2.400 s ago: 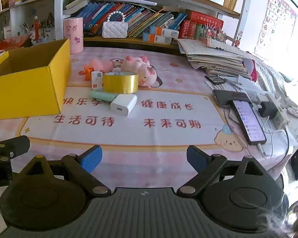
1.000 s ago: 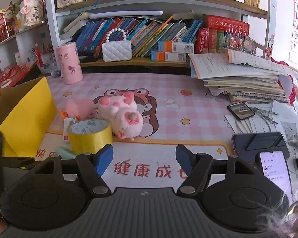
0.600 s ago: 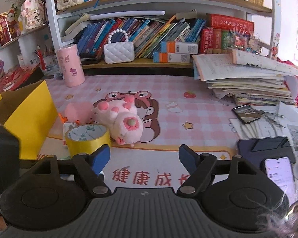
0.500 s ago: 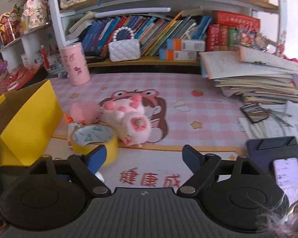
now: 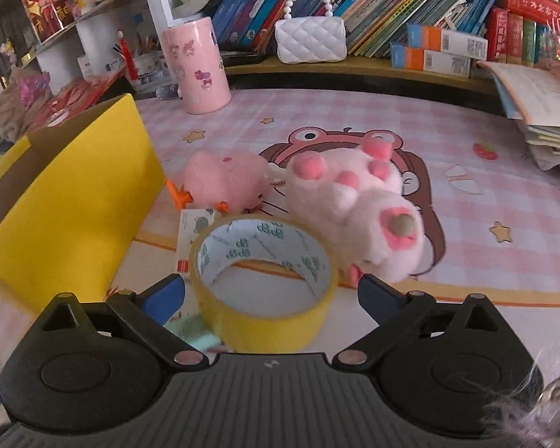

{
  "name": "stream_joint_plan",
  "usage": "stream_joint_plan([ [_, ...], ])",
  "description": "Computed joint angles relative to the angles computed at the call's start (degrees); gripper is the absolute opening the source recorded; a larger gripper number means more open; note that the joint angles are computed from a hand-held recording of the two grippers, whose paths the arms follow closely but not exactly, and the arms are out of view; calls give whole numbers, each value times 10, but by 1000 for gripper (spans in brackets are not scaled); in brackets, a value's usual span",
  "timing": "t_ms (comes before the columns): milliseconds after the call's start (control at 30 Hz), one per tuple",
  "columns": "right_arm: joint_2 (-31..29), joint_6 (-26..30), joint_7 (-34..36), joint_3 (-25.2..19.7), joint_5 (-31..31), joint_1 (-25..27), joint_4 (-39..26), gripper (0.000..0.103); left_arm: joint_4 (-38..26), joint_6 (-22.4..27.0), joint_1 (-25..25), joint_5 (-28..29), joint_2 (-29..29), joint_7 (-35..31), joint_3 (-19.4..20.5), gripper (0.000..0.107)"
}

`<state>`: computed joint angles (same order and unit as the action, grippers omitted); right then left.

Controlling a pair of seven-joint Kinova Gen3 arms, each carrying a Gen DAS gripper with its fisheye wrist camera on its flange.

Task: Organize objects
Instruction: 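Grasp the yellow tape roll by its rim with the right tool while the left tool holds the charger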

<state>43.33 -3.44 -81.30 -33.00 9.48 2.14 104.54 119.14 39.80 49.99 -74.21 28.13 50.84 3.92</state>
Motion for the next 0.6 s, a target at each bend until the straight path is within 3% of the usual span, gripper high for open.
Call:
stream_joint_plan([
  [133, 10, 2, 1, 20, -4, -25, -18, 94, 9, 12, 11, -8, -7, 17, 3, 41],
  [167, 12, 0, 3, 18, -2, -24, -18, 87, 12, 13, 12, -13, -9, 23, 4, 41],
  [267, 17, -2, 9, -3, 7, -6, -14, 86, 23, 21, 14, -31, -14, 43, 10, 41],
  [400, -11, -52, -6, -10, 18, 6, 34, 86, 46, 30, 9, -70, -26, 85, 23, 41],
  [600, -119, -106, -69, 76, -26, -60, 128, 86, 86, 56, -3, -128, -44, 157, 59, 41],
])
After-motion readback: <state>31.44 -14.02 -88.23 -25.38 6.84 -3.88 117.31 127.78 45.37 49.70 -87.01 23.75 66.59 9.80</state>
